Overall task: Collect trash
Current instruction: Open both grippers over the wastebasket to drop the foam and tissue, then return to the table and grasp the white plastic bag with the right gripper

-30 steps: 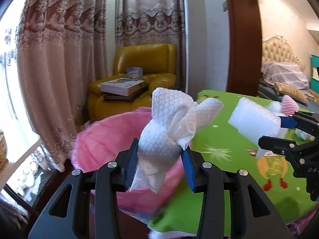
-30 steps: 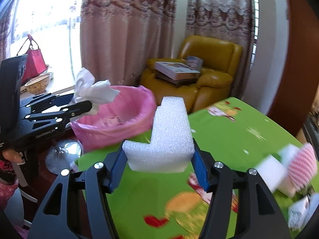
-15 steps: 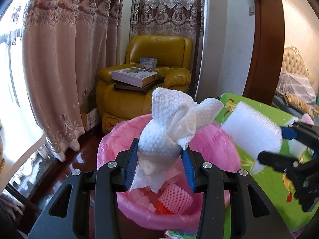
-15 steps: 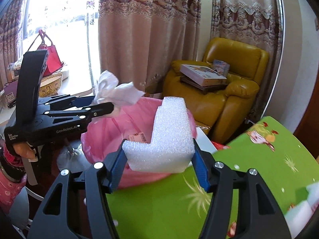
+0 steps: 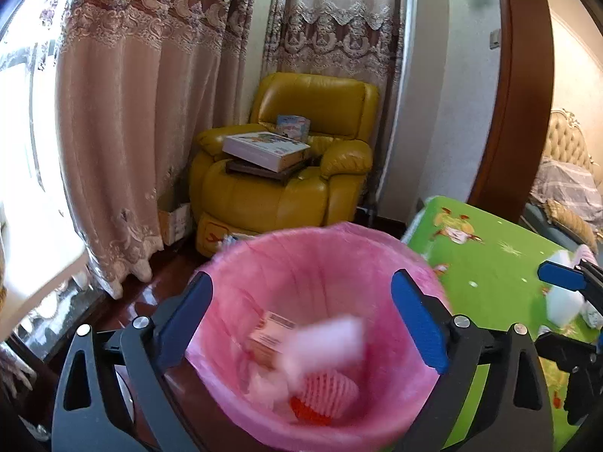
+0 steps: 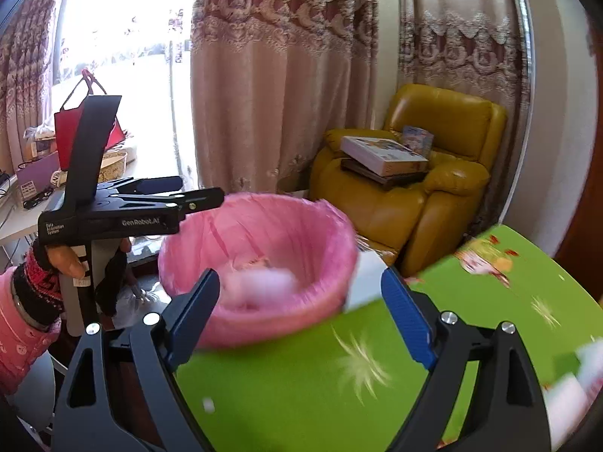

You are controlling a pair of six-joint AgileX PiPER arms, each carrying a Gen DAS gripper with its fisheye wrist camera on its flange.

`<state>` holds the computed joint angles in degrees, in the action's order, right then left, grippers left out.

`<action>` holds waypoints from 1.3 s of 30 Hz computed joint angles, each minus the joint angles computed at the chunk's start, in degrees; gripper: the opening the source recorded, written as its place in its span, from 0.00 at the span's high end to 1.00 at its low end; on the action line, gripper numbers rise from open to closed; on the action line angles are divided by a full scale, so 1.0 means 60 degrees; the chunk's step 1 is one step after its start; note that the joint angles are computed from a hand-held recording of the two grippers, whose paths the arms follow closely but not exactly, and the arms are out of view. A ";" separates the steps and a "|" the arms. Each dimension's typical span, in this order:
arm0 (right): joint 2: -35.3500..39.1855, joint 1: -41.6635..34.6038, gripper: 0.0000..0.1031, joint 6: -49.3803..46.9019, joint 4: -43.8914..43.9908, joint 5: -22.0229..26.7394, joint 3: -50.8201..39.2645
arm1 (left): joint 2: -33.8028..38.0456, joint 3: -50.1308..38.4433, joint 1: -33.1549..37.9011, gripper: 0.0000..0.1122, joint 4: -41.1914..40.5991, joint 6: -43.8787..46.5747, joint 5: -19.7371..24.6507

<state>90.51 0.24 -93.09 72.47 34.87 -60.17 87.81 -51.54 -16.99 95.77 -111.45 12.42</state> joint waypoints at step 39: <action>0.3482 -0.9891 0.18 0.0890 -0.1708 0.2434 -0.3302 | 0.6027 -0.7995 -0.6887 0.20 -0.9330 0.9375 0.2159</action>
